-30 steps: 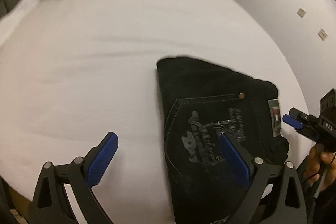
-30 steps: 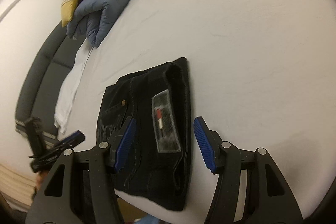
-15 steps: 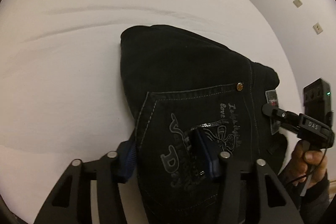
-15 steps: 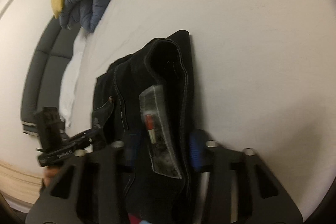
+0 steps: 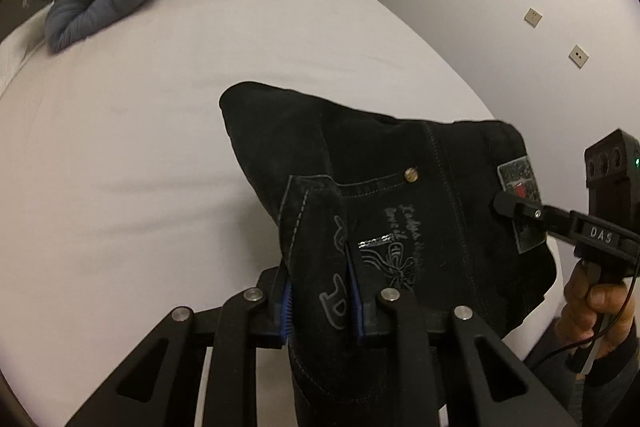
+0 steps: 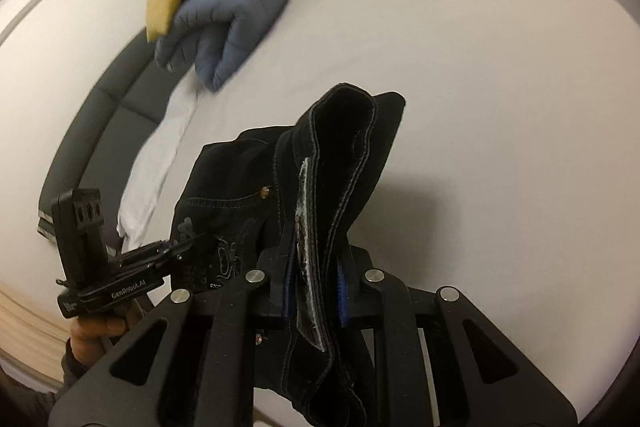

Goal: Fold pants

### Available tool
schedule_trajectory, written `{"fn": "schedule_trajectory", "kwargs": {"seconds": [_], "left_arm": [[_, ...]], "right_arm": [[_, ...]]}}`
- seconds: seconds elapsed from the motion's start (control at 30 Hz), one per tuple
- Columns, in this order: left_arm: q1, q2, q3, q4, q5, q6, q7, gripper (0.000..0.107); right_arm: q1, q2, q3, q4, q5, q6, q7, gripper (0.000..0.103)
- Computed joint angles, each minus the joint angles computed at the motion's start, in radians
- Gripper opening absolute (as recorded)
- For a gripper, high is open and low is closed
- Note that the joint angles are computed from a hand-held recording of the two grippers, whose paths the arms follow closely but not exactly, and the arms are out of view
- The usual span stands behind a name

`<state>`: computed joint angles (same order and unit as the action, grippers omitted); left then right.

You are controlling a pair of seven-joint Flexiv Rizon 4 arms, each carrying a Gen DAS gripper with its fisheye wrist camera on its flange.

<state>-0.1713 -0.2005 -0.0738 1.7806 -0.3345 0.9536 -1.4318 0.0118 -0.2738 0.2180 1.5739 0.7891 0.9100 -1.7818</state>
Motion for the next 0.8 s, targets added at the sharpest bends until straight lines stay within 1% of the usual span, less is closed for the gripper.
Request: {"fn": "schedule_trajectory", "kwargs": {"seconds": [0.07, 0.13, 0.2, 0.23, 0.27, 0.3, 0.33, 0.37, 0.4, 0.43, 0.47, 0.5, 0.53, 0.57, 0.6, 0.63, 0.67, 0.7, 0.73, 0.77, 0.8], "left_arm": [[0.017, -0.05, -0.017, -0.049, 0.019, -0.005, -0.017, 0.024], [0.022, -0.089, -0.02, -0.072, 0.029, -0.015, -0.03, 0.024], [0.006, -0.147, -0.015, -0.11, 0.059, -0.035, -0.055, 0.025], [0.003, -0.177, -0.012, -0.129, 0.076, -0.053, -0.068, 0.027], [-0.011, -0.202, 0.001, -0.14, 0.099, -0.06, -0.083, 0.03], [-0.02, -0.214, 0.008, -0.134, 0.114, -0.043, -0.087, 0.04], [-0.024, -0.224, 0.01, -0.125, 0.124, -0.017, -0.103, 0.046], [-0.018, -0.226, 0.003, -0.116, 0.119, -0.002, -0.113, 0.049], [-0.011, -0.224, -0.004, -0.102, 0.102, 0.02, -0.12, 0.057], [-0.008, -0.216, -0.007, -0.079, 0.072, 0.041, -0.11, 0.071], [-0.002, -0.21, -0.012, -0.062, 0.059, 0.058, -0.108, 0.078], [0.007, -0.199, -0.016, -0.045, 0.055, 0.065, -0.101, 0.083], [0.002, -0.186, -0.008, -0.033, 0.068, 0.073, -0.109, 0.083], [0.0, -0.163, -0.003, -0.013, 0.094, 0.097, -0.125, 0.083], [-0.009, -0.138, 0.008, 0.01, 0.113, 0.13, -0.14, 0.083], [0.005, -0.103, -0.002, 0.035, 0.176, 0.173, -0.19, 0.087], [0.013, -0.07, -0.004, 0.05, 0.262, 0.211, -0.259, 0.089], [-0.005, -0.026, 0.024, 0.066, 0.379, 0.253, -0.352, 0.095], [-0.052, 0.01, 0.076, 0.058, 0.542, 0.285, -0.485, 0.103], [-0.121, 0.034, 0.149, 0.025, 0.705, 0.287, -0.615, 0.103], [-0.191, 0.082, 0.211, -0.002, 0.868, 0.264, -0.732, 0.103]], "right_arm": [[0.0, -0.041, -0.013, -0.068, -0.023, -0.027, 0.007, 0.015], [0.003, -0.092, -0.021, -0.122, -0.055, -0.044, 0.044, 0.015], [0.012, -0.15, -0.029, -0.163, -0.106, -0.055, 0.099, 0.015], [0.023, -0.176, -0.034, -0.166, -0.142, -0.043, 0.126, 0.015], [0.033, -0.199, -0.037, -0.167, -0.178, -0.028, 0.144, 0.016], [0.044, -0.228, -0.048, -0.165, -0.215, -0.022, 0.182, 0.021], [0.04, -0.257, -0.049, -0.166, -0.236, -0.023, 0.229, 0.024], [0.008, -0.281, -0.027, -0.175, -0.191, -0.012, 0.225, 0.024], [-0.031, -0.295, 0.015, -0.18, -0.137, 0.012, 0.195, 0.026], [-0.075, -0.306, 0.057, -0.19, -0.078, 0.021, 0.155, 0.027], [-0.091, -0.307, 0.073, -0.191, -0.066, 0.022, 0.139, 0.031], [-0.091, -0.303, 0.073, -0.186, -0.074, 0.023, 0.135, 0.037], [-0.079, -0.294, 0.062, -0.18, -0.102, 0.025, 0.145, 0.042], [-0.065, -0.278, 0.049, -0.164, -0.135, 0.037, 0.157, 0.049], [-0.049, -0.254, 0.034, -0.137, -0.166, 0.066, 0.172, 0.054], [-0.037, -0.225, 0.023, -0.103, -0.188, 0.114, 0.183, 0.055], [-0.033, -0.198, 0.021, -0.069, -0.199, 0.159, 0.184, 0.059], [-0.022, -0.165, 0.014, -0.032, -0.218, 0.215, 0.194, 0.061], [-0.004, -0.132, 0.001, 0.002, -0.25, 0.267, 0.214, 0.062], [0.028, -0.095, -0.019, 0.065, -0.334, 0.358, 0.273, 0.062], [0.088, -0.034, -0.071, 0.147, -0.389, 0.452, 0.302, 0.062]]}}
